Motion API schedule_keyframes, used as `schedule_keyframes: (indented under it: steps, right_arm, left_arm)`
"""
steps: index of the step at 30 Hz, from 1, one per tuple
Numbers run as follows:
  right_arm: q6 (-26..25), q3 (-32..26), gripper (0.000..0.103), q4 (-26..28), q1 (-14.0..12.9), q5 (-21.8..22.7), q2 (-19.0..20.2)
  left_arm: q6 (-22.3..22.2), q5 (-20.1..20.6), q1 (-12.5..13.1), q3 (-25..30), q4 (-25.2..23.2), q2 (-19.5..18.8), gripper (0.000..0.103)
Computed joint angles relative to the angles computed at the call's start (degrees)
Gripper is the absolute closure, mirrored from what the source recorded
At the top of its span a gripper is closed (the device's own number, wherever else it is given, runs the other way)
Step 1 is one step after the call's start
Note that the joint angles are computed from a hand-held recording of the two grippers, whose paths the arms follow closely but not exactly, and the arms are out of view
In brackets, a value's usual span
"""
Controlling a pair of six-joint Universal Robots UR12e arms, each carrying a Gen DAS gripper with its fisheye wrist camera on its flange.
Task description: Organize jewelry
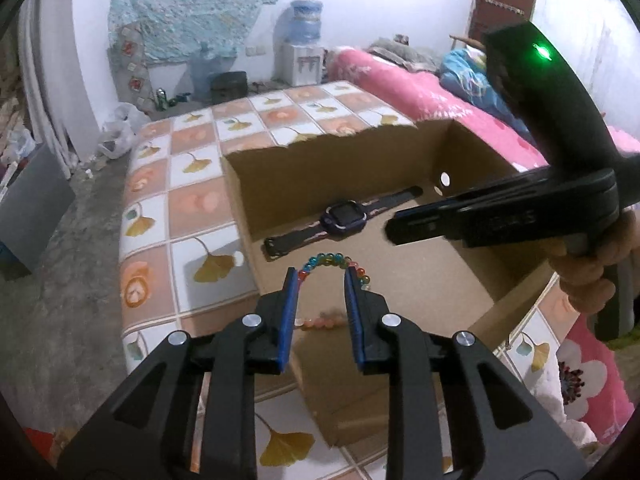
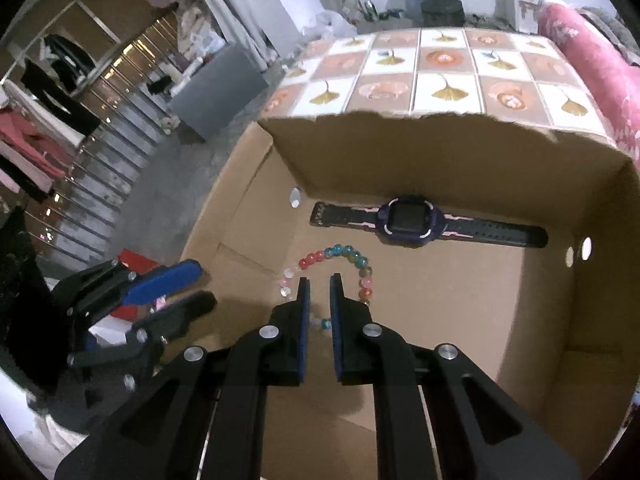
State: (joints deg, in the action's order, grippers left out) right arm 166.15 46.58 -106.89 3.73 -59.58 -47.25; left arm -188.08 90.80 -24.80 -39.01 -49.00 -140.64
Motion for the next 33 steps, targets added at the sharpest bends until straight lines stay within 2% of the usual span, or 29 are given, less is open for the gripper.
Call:
schedule_keyframes:
  steps: [4,8,10,11,12,14,16,17,20,23,26,30,33]
  right_arm:
    - [1.16,5.79,0.092,-5.88,-1.63,4.21,-3.51]
    - [0.08,14.98,0.089,-13.54,-4.2,11.51,-9.19]
    - [-0.72,21.22,0.077,-20.67,-5.79,15.02,-12.67]
    - [-1.53,25.05,0.076,-25.15,-6.81,17.07,-14.66]
    - [-2.09,27.16,0.076,-27.38,-7.42,18.41,-15.74]
    - [-2.8,32.6,0.073,-31.5,-9.12,22.2,-18.3]
    - [-2.85,35.82,0.071,-31.16,-10.16,24.77,-19.6]
    - [-2.63,36.82,0.071,-30.62,-10.36,24.82,-19.99]
    - [-0.91,38.82,0.071,-28.35,-10.0,20.09,-20.26]
    - [2.61,37.06,0.071,-26.7,-9.32,15.43,-18.49]
    - [6.91,34.6,0.071,-28.26,-8.73,10.56,-16.37]
    - [12.3,31.49,0.071,-29.64,-8.94,11.29,-13.48]
    - [12.78,30.98,0.071,-30.24,-8.71,10.01,-13.09]
  left_arm:
    - [-1.09,0.23,-0.04,-5.81,5.17,3.37,0.078]
    - [-1.35,-0.97,-0.23,-15.24,15.21,8.33,0.066]
    - [-1.05,-1.62,-0.46,-20.53,21.14,10.86,0.061]
    - [-0.91,-1.96,-0.6,-22.76,23.59,11.86,0.058]
    - [-0.69,-2.76,-0.75,-25.42,26.04,13.06,0.056]
    - [-1.03,-2.98,-1.14,-28.27,28.36,14.15,0.05]
    - [-2.16,-3.43,-1.52,-30.5,28.75,14.84,0.048]
    - [-2.77,-3.43,-1.68,-30.96,28.22,14.85,0.046]
    - [-5.09,-4.73,-1.76,-30.42,25.25,13.83,0.046]
    - [-6.18,-6.01,-1.51,-28.33,24.01,12.07,0.046]
    - [-6.52,-5.39,-1.3,-25.47,22.28,10.26,0.046]
    - [-8.0,-4.07,-0.82,-22.03,22.21,7.9,0.046]
    - [-10.15,-4.21,-0.59,-21.43,22.12,7.42,0.046]
